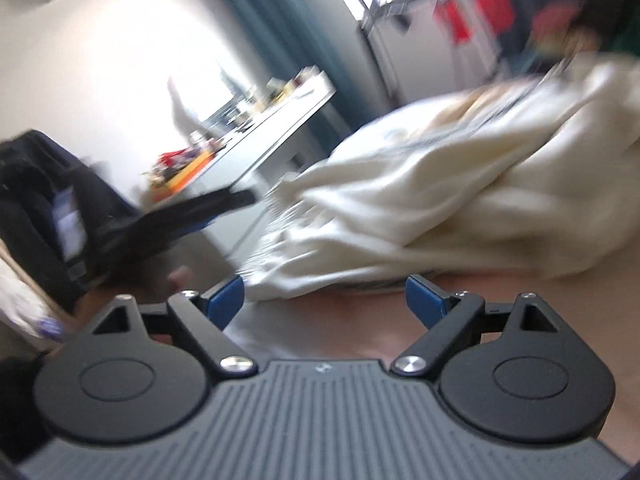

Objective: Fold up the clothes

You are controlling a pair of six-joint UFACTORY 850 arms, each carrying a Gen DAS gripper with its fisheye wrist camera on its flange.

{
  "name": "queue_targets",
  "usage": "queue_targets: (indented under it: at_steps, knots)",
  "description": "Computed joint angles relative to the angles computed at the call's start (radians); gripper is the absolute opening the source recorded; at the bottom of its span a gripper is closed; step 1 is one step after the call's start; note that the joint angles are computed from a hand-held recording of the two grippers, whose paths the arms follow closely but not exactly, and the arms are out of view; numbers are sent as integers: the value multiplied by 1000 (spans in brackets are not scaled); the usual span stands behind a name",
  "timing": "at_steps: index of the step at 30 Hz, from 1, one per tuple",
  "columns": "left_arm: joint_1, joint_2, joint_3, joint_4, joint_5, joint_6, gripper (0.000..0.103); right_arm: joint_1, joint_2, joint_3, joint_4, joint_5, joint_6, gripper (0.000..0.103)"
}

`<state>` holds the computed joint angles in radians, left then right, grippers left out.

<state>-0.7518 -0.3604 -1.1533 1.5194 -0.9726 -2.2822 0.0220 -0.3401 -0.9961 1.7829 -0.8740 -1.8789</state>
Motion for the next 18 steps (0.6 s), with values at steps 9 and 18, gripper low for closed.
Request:
queue_targets:
  at_steps: [9, 18]
  knots:
    - [-227, -74, -96, -86, -98, -132, 90, -180, 71, 151, 272, -65, -300, 90]
    - [-232, -156, -170, -83, -39, -191, 90, -215, -30, 119, 320, -44, -270, 90]
